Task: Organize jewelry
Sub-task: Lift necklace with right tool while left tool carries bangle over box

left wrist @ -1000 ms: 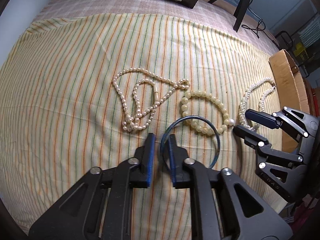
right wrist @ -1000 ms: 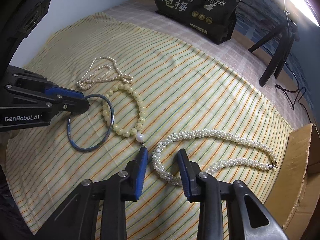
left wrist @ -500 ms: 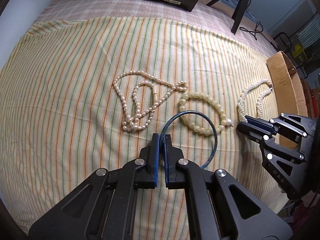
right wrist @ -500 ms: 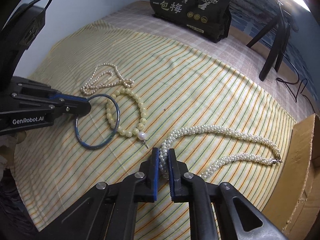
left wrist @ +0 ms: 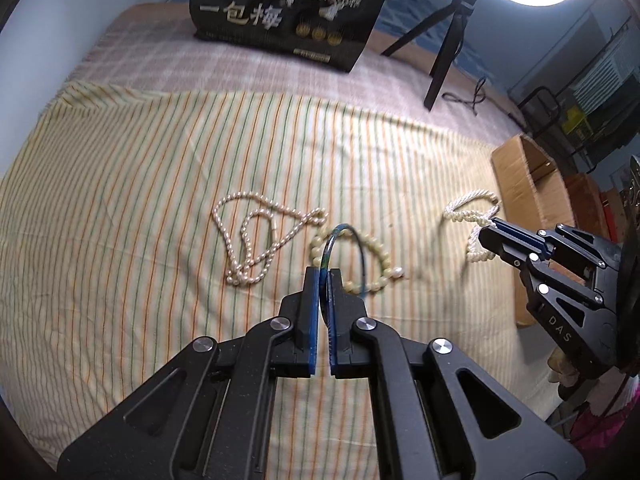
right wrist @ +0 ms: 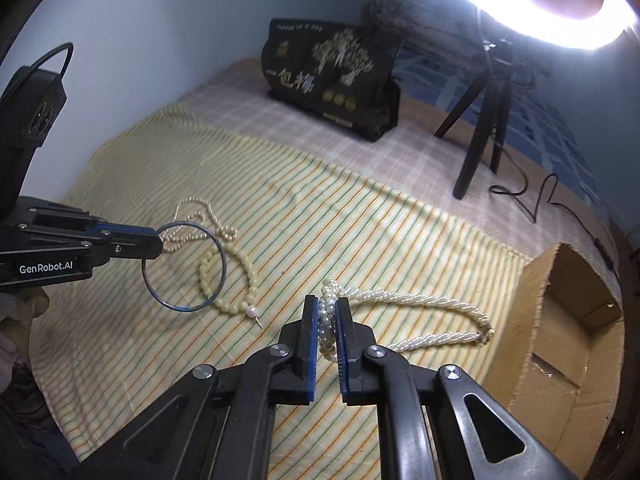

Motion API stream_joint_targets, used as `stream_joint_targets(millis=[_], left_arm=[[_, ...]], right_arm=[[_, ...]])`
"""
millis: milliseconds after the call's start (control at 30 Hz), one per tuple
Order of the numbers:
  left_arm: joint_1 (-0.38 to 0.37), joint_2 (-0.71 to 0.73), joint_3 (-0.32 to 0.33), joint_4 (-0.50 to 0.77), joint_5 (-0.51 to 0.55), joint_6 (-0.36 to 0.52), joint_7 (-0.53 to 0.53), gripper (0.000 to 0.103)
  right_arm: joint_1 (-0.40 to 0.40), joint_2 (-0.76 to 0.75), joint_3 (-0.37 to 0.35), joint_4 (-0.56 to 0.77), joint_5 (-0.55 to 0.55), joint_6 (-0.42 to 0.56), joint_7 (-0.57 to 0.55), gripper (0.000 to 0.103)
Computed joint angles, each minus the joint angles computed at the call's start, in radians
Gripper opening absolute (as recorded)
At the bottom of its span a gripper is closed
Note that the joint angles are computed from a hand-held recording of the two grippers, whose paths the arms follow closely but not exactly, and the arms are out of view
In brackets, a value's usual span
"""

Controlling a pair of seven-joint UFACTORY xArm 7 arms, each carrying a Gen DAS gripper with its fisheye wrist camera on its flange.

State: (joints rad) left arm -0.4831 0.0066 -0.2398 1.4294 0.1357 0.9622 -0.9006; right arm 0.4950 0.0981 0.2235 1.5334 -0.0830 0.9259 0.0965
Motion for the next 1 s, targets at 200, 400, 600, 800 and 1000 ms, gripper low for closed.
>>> stream_joint_targets(millis=[200,400,600,800,1000], left_arm=[[-0.004,-0.013,-0.005,0.022,0.017,-0.021,-0.010,0.001],[-0.014,-0.009,-0.013,0.066,0.045,-0.032,-0.026,0.001],[-0.025,0.001,-0.018,0.097,0.070,-0.040,-0.038,0.001],[-0.043,0.020,-0.021,0.133,0.081,-0.043,-0.036,0.001],[-0.064,0.047,-0.020,0.184,0.101,-0.049,-0.043,0.001]], right_arm=[[-0.013,-0.042,-0.005,-0.015,-0.001,-0.024,0.024,0.006],[-0.030,-0.083,-0.005,-0.031,0.007,-0.048,0.039,0.006],[-0.047,-0.129,-0.003,-0.043,0.012,-0.074,0.057,0.006],[-0.061,-0.169,0.001,-0.051,0.022,-0.094,0.061,0.006],[-0.075,-0.200,0.002,-0.054,0.034,-0.097,0.063,0.006]])
